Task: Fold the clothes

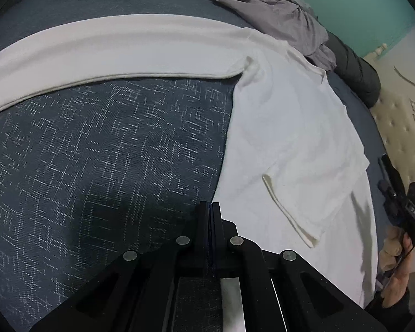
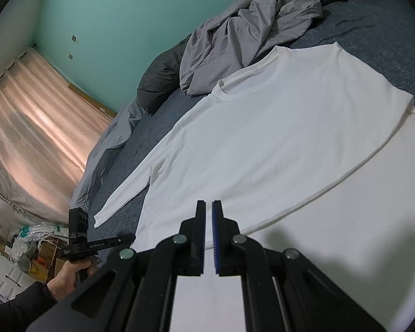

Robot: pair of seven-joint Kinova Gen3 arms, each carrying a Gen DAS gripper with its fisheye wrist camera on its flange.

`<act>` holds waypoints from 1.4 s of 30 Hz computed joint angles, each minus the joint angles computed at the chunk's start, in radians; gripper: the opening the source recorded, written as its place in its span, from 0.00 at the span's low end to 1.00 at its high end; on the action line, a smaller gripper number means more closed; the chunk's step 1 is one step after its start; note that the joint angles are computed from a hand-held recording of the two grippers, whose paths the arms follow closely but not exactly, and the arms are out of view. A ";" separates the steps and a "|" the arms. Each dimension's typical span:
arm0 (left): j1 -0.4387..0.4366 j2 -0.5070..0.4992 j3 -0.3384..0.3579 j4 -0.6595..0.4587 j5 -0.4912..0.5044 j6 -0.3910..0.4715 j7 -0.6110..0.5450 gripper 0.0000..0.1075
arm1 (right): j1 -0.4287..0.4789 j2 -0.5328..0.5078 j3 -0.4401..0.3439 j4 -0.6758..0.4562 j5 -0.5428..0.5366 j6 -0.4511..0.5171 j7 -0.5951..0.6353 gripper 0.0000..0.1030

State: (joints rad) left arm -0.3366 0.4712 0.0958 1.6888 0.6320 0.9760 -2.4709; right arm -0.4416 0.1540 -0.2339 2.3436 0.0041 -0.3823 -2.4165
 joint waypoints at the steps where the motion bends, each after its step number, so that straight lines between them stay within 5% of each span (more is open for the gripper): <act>1: 0.000 0.004 -0.001 -0.005 -0.002 0.010 0.006 0.02 | -0.001 0.000 0.001 -0.001 -0.001 0.000 0.001 0.04; 15: -0.039 -0.066 -0.053 0.053 -0.011 -0.023 0.014 0.12 | -0.008 0.003 -0.001 -0.010 -0.006 0.010 0.010 0.04; 20: -0.082 -0.044 -0.076 -0.002 -0.010 -0.057 0.068 0.17 | 0.001 0.012 -0.009 -0.015 0.011 0.015 -0.003 0.04; 23: -0.128 -0.025 -0.083 -0.047 0.009 -0.074 0.104 0.46 | -0.001 0.015 -0.009 -0.020 0.016 0.022 -0.001 0.04; 31: -0.219 0.044 -0.094 -0.173 0.000 -0.154 0.263 0.49 | -0.015 0.033 -0.012 -0.046 0.012 0.050 0.026 0.04; 42: -0.322 0.165 -0.032 -0.312 0.017 -0.153 0.386 0.59 | -0.060 0.034 0.010 -0.072 -0.072 0.080 0.134 0.04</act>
